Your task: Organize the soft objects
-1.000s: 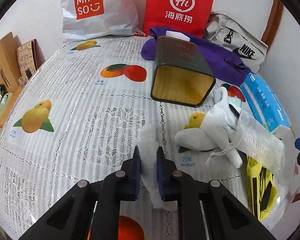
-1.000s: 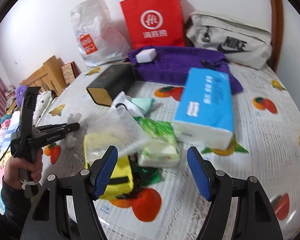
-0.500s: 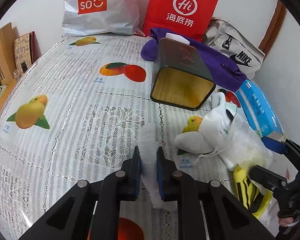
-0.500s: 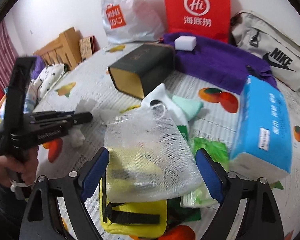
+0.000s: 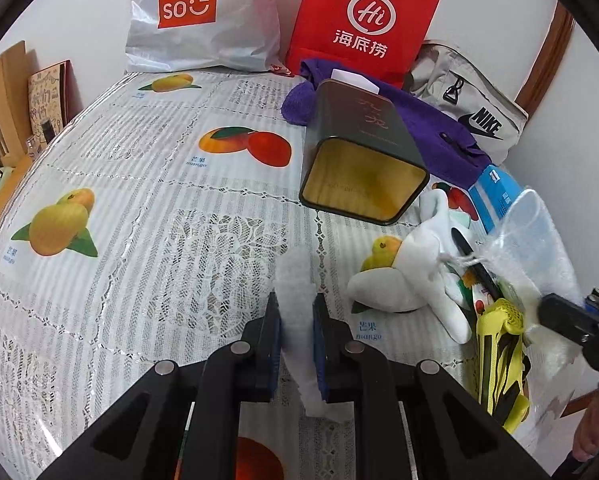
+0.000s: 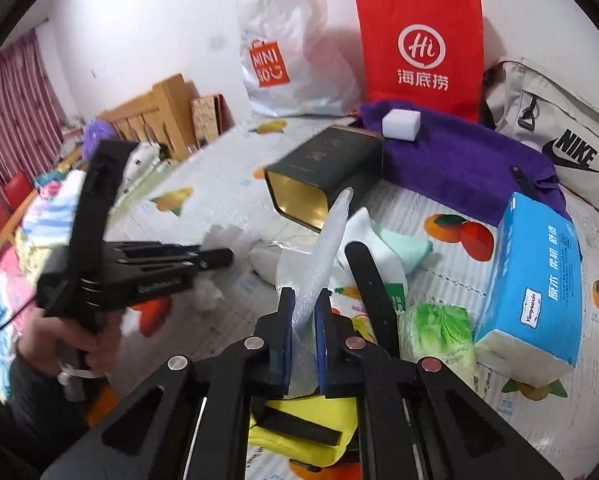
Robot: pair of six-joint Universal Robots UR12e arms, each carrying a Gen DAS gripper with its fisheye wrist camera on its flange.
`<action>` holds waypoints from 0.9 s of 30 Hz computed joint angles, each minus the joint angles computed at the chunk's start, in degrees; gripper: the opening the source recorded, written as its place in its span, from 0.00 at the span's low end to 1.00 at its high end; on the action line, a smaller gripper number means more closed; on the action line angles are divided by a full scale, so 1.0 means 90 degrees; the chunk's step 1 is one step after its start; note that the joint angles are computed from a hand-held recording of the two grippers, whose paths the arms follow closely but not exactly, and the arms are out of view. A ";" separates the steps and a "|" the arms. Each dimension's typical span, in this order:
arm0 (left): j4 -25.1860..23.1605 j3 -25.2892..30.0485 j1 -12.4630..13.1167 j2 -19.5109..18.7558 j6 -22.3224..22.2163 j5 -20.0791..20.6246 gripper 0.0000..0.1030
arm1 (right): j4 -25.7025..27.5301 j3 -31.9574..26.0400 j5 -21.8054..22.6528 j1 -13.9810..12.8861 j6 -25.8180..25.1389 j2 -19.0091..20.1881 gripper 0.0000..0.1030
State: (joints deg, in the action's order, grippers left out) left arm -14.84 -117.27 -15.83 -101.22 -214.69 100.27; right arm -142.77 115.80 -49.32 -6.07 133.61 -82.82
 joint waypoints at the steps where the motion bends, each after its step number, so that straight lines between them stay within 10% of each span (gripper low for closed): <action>1: -0.0011 0.0003 -0.0010 0.0008 0.0013 -0.0014 0.13 | -0.0079 0.0034 0.0013 -0.0038 0.0036 -0.0046 0.09; 16: -0.0103 0.0113 -0.0300 -0.0090 0.0013 0.0505 0.13 | -0.0914 0.0527 -0.0515 -0.1029 0.0914 -0.0290 0.09; 27: -0.0256 0.0207 -0.0421 -0.0154 0.0036 0.0690 0.13 | -0.0858 0.0582 -0.0901 -0.1073 0.0991 0.0035 0.09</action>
